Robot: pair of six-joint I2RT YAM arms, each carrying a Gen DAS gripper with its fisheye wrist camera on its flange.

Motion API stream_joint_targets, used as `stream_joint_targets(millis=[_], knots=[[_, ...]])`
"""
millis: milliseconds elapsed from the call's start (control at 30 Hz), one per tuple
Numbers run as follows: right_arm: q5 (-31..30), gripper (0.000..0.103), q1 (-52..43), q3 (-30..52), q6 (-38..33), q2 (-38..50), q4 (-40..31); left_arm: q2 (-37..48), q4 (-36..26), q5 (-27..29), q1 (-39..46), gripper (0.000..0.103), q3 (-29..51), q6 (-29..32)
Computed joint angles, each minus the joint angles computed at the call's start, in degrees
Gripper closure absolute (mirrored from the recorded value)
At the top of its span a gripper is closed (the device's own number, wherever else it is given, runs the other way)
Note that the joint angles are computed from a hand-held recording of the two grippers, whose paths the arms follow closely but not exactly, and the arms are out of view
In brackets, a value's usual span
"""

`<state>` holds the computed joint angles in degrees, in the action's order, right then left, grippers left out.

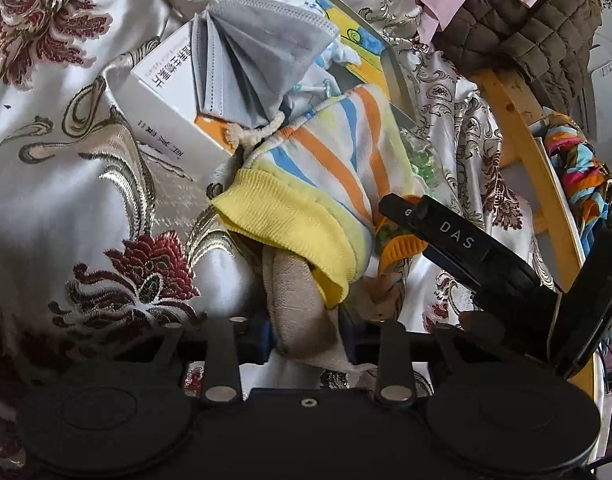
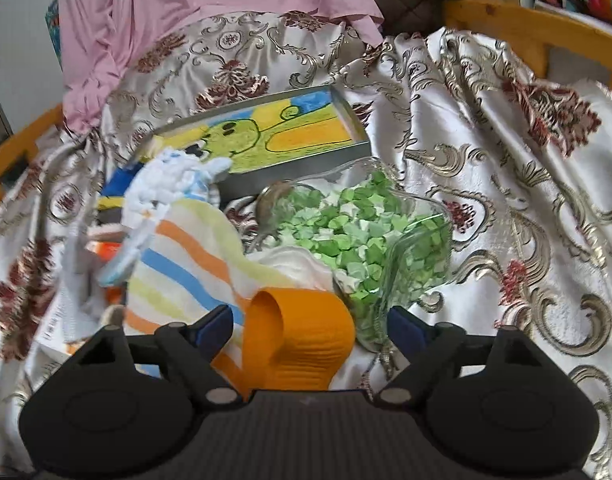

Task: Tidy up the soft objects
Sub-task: 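Grasp the orange silicone piece with the right tool while the left tool grasps the beige drawstring pouch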

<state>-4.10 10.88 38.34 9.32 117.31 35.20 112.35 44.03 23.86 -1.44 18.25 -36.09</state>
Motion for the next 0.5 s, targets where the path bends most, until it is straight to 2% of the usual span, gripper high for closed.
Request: stream_joint_targets(millis=[133, 300, 400, 500], knots=[[1.51, 0.027, 0.5, -1.0, 0.52, 0.0, 1.17, 0.57, 1.0, 1.9, 0.91, 0.084, -0.07, -0.28], [-1.2, 0.045, -0.41, -3.5, 2.3, -1.88, 1.75, 1.53, 4.53, 3.69, 1.63, 0.086, -1.58, -0.31], [-3.07, 0.047, -1.25, -4.57, 3.07, -2.99, 1.32, 1.6, 4.61, 4.91, 1.94, 0.086, -1.7, -1.15], [-6.44, 0.043, -2.89, -3.97, 4.82, -2.65, 0.02, 1.81, 4.57, 5.05, 1.88, 0.087, -1.64, -0.9]])
